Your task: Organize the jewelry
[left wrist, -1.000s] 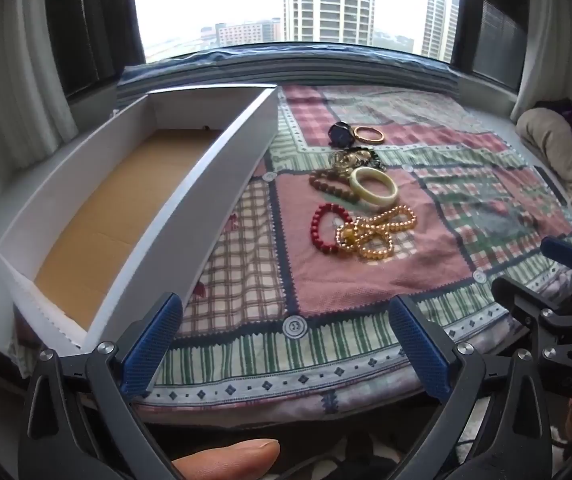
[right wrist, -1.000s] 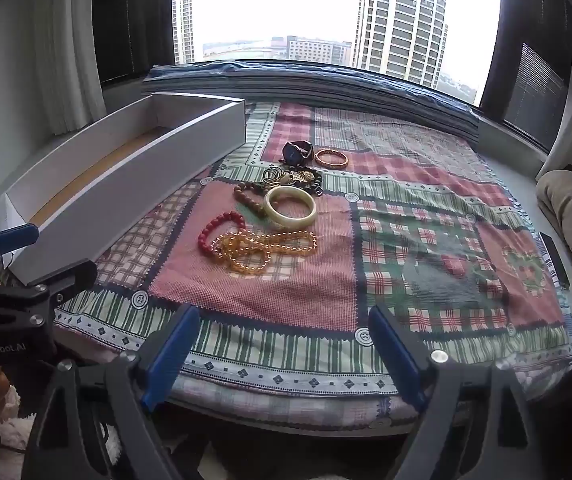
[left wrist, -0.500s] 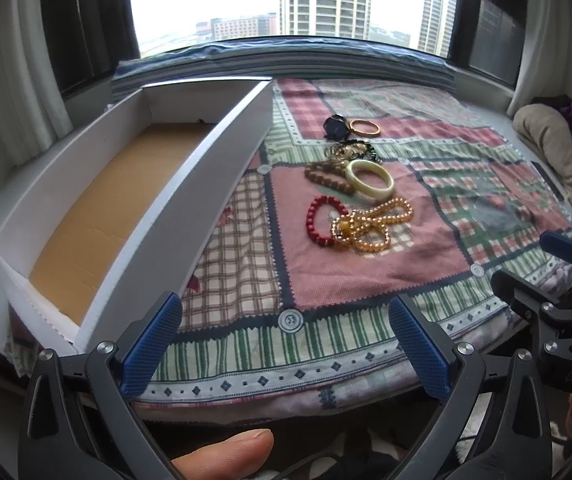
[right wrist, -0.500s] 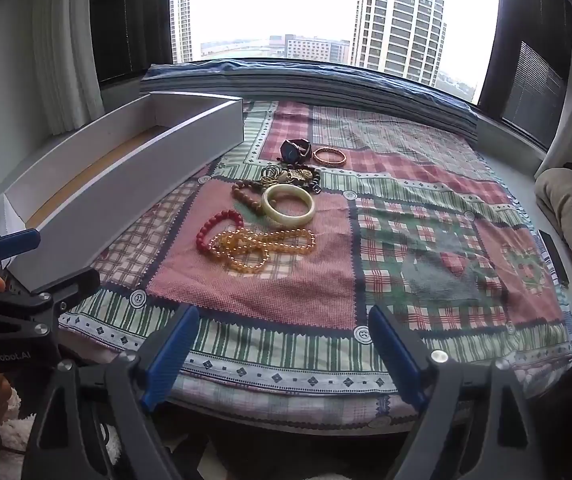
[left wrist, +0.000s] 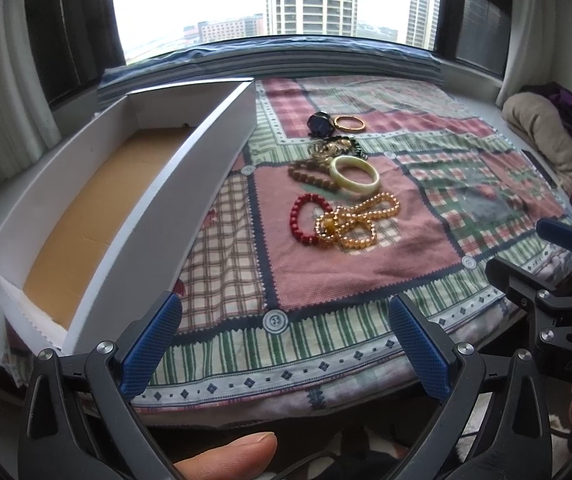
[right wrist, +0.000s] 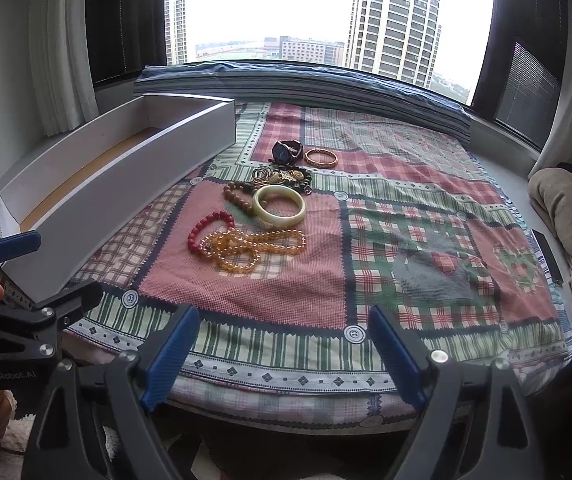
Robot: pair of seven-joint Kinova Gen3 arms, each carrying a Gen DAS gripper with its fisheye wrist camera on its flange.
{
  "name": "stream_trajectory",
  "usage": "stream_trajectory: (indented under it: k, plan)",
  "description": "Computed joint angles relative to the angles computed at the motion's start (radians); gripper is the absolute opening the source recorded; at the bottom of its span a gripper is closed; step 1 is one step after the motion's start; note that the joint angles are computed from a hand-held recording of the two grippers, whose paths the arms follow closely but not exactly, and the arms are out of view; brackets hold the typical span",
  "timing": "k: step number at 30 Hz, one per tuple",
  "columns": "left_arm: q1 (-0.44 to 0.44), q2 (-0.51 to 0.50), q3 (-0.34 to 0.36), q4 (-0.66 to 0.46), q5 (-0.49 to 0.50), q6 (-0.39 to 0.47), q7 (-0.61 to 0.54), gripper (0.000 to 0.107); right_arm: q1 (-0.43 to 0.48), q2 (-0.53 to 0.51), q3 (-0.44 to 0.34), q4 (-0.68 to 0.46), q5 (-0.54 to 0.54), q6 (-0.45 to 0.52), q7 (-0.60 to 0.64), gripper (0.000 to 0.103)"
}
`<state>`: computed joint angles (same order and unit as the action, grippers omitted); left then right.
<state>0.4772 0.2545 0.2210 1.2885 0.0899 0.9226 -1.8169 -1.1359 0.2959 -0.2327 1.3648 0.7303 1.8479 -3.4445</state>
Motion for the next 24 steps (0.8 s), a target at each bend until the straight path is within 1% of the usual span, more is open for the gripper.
stream_trajectory:
  k: [5,9,13,15,24]
  plan:
    - [0.003,0.009,-0.003,-0.015,-0.007,0.014,0.008,0.103,-0.003,0.000,0.001,0.000,0.002,0.010,-0.009,0.088]
    - [0.007,0.006,-0.007,-0.009,-0.012,0.008,0.025,0.103,-0.002,-0.002,0.000,0.001,0.001,0.012,-0.010,0.088]
    - [0.023,0.002,-0.013,0.000,-0.046,-0.008,0.054,0.103,-0.001,-0.002,-0.001,0.001,0.000,0.012,-0.008,0.088]
    - [0.020,0.002,-0.012,0.001,-0.047,-0.010,0.056,0.103,0.000,-0.004,-0.002,0.004,0.000,0.011,-0.010,0.088]
    - [0.015,0.019,-0.012,-0.022,-0.041,0.026,0.076,0.103,-0.001,-0.004,-0.003,0.005,0.000,0.013,-0.013,0.088]
